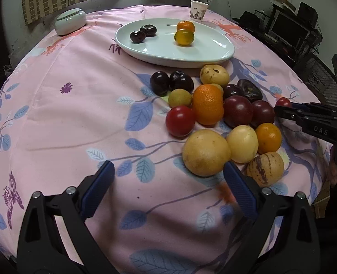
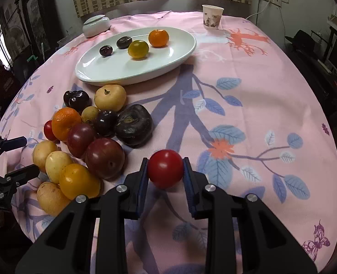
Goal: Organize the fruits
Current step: 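Grasp the red tomato with the right tool while the left grasps a potato, then place the tomato and potato on the white plate, release both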
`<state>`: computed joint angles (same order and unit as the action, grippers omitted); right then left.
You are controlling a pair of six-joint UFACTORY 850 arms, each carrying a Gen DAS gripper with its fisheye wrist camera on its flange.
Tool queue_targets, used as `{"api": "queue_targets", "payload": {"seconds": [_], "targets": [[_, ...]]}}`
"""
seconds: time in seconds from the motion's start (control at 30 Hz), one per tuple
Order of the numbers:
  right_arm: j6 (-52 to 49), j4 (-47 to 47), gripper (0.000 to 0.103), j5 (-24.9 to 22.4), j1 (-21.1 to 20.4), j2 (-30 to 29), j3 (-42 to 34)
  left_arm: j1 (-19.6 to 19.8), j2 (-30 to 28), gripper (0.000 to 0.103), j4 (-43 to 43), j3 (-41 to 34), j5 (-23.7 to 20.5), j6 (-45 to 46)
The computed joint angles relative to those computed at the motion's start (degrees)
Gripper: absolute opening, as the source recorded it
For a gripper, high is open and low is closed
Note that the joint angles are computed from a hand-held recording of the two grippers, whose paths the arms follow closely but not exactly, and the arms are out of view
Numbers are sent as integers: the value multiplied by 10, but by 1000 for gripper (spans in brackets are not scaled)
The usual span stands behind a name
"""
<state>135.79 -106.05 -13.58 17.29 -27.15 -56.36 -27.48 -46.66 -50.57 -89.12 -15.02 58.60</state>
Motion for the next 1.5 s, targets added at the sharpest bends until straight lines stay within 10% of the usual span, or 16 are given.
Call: {"api": "queue_targets", "payload": {"seconds": [0.3, 0.5, 0.77, 0.83, 1.5], "targets": [[192, -149, 30, 3, -10, 35, 49, -14, -15, 96, -13, -15, -23, 30], [295, -238, 30, 13, -8, 48, 62, -9, -12, 67, -60, -10, -38, 76], [284, -227, 30, 17, -2, 48, 56, -11, -20, 63, -92, -19, -25, 110], [285, -227, 30, 18, -2, 44, 51, -10, -23, 46, -113, -24, -38, 131], [239, -215, 30, 29, 10, 23, 6, 9, 13, 46, -197, 0, -52, 199]]}}
